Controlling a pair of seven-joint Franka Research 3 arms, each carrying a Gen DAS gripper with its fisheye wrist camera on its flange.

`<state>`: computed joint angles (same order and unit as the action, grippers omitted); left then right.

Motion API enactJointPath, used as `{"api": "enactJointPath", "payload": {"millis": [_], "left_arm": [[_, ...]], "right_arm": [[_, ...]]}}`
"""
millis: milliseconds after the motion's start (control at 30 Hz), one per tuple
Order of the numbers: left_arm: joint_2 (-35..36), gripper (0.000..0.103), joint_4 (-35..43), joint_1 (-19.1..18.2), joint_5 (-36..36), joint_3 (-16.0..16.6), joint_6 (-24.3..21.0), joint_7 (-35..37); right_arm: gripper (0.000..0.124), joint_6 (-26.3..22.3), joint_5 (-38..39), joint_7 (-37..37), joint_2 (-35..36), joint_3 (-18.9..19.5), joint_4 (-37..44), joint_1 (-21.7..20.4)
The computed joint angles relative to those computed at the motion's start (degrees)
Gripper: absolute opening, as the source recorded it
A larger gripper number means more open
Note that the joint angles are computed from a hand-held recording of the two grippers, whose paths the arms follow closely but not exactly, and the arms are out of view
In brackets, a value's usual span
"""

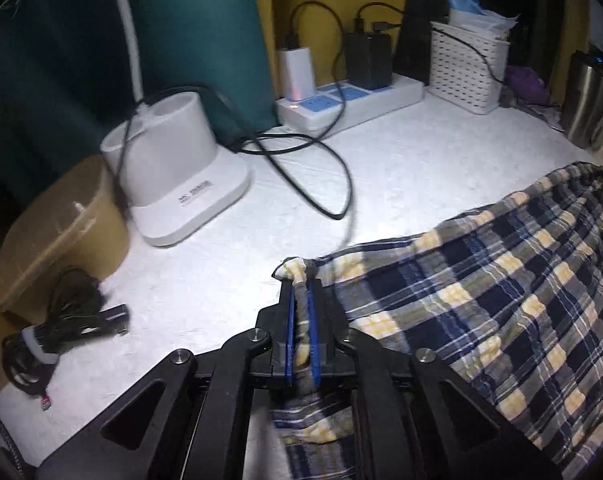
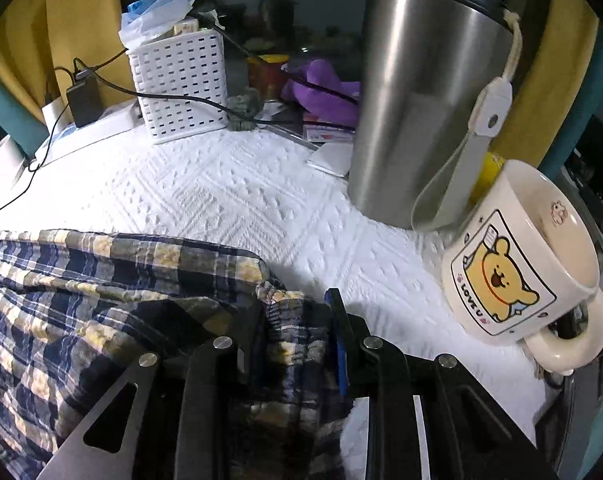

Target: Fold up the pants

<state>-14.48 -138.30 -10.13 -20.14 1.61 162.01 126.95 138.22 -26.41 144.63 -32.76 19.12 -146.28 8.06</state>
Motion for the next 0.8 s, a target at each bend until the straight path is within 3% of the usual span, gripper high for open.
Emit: {"api": "enactJointPath", "payload": {"millis": [67, 167, 267, 400, 633, 800], "left_arm": [[-0.13, 0.008, 0.02, 2.10, 3.62, -1.49, 0.35, -3.68], [-1.16, 0.011, -0.19, 3.00, 5.33, -1.21, -0.42, -6.04], [-3.33, 0.014, -1.59, 3.40, 6.83, -0.44, -0.70, -7.27], [-8.07, 0.049, -4.94, 1.93, 6.28, 2.13, -0.22, -6.16], [-18.66, 0.050, -10.92, -2.38, 4.76, 6.42, -1.38, -4.98], [-26.83, 0.060, -15.94, -5.60, 4.94, 8.42, -1.71, -4.92]], "right_arm": [[0.051, -2.54, -0.98, 0.70, -0.62, 0.90, 0.39, -0.52], [0.070, -3.38, -0.96, 1.22, -2.57, 0.69, -0.38, 0.09], [0.072, -4.99, -0.44, 0.39, -7.25, 0.91, -2.41, 1.34], [0.072, -9.19, 0.89, 0.04, -13.46, 2.72, -4.07, 2.48], [0.075, -17.09, 5.05, 0.77, -23.65, 6.73, -6.38, 5.92], [0.083, -23.63, 8.11, 1.98, -29.67, 10.25, -6.85, 9.88]]}}
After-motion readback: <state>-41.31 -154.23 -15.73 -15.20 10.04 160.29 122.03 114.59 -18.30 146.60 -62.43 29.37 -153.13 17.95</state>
